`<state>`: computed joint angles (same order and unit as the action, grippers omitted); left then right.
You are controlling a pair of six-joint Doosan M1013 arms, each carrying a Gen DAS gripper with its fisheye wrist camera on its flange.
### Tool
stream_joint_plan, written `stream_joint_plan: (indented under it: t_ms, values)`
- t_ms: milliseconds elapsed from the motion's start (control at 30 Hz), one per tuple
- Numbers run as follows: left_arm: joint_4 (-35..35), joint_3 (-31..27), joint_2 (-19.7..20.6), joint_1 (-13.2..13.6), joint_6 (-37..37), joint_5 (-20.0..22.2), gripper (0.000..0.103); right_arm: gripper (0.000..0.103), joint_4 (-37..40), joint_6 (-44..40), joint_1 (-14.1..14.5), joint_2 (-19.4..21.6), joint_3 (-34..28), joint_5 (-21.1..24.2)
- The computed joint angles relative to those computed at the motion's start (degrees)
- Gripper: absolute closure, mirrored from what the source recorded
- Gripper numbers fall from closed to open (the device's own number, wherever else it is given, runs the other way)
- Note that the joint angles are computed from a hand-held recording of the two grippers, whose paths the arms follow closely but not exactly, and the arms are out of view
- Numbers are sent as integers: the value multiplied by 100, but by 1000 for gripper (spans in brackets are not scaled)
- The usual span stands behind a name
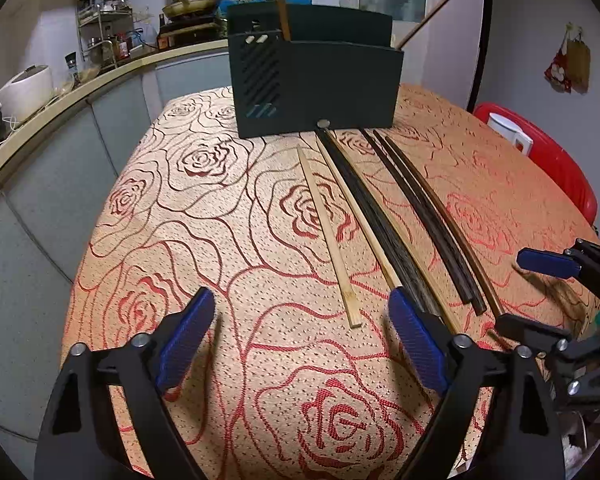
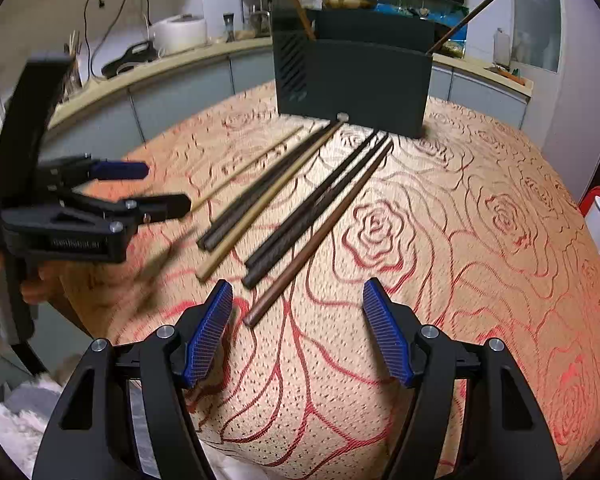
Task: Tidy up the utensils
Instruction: 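Move both open tools back down to the remaining chopsticks, then grasp a light wooden chopstick with the left tool while the right tool grasps a brown chopstick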
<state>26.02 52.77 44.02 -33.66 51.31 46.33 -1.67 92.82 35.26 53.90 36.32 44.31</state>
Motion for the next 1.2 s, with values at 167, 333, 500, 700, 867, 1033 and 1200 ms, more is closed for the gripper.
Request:
stream_joint_plan:
  t_ms: [167, 333, 500, 700, 867, 1033, 1200]
  values:
    - [-38, -97, 95, -9, 87, 137, 29, 43, -193, 209, -1, 14, -2, 16]
    - [-12, -68, 72, 6, -2, 146, 38, 51, -447, 598, -36, -13, 22, 56]
    - [20, -2, 39, 7, -129, 34, 43, 63, -587, 915, -46, -63, 130, -50]
    - [237, -2, 63, -49, -191, -69, 63, 74, -761, 1054, -3, -79, 223, -266]
    - [352, 50, 54, -75, -209, -213, 88, 82, -930, 1203, 15, -98, 288, -385]
    - [307, 62, 44, -71, -158, -243, 96, 92, -1035, 1313, 11, -100, 298, -413]
    - [250, 67, 11, -53, -99, -224, 96, 94, -810, 1261, -30, -74, 208, -287]
